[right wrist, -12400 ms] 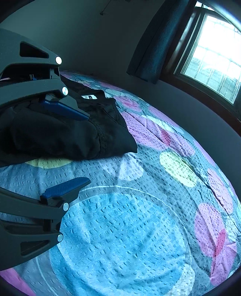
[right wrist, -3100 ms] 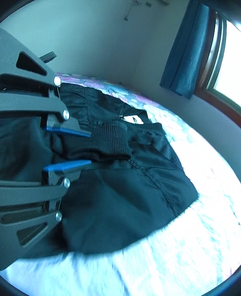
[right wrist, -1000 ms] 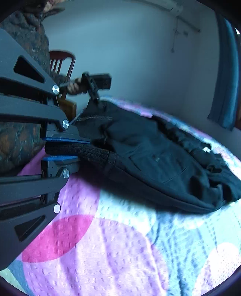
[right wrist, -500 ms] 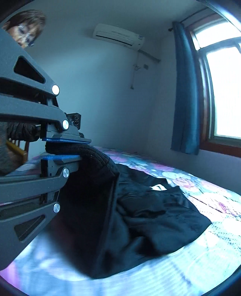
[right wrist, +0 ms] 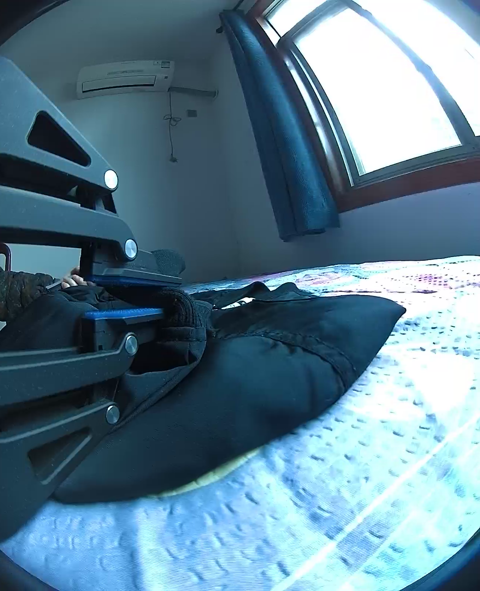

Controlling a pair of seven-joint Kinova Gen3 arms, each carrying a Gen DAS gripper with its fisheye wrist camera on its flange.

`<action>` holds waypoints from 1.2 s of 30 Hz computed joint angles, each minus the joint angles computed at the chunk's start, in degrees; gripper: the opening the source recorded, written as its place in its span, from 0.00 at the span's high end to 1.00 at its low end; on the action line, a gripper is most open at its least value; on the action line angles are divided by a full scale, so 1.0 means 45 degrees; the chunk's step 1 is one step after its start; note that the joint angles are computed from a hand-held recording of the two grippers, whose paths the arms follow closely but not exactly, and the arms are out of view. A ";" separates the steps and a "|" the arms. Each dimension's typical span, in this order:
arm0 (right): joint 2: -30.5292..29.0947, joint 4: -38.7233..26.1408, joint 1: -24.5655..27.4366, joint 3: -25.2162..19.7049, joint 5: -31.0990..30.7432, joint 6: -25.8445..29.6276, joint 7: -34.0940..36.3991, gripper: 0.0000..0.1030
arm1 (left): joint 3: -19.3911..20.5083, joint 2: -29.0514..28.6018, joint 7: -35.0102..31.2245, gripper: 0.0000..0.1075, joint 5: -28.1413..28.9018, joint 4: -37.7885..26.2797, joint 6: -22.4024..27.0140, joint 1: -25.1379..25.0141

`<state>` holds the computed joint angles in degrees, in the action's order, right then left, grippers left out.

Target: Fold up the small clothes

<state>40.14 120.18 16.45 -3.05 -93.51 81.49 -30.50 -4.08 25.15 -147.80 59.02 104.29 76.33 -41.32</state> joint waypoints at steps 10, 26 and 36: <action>0.0317 -0.0296 0.0300 -0.0122 0.0294 0.0694 0.0161 0.79 | -0.0030 -0.0482 -0.0796 0.67 0.0068 -0.0351 0.0922 -0.0267; -0.2834 -0.1620 -0.0504 0.0583 0.1978 -0.2548 0.0918 0.56 | -0.0221 -0.1681 -0.2065 0.42 -0.1960 -0.1327 -0.1478 0.1181; -0.2606 -0.2947 -0.0938 -0.0352 0.4102 -0.4480 0.0501 0.56 | 0.0627 -0.0378 -0.0645 0.42 -0.3725 -0.2701 -0.2158 0.2175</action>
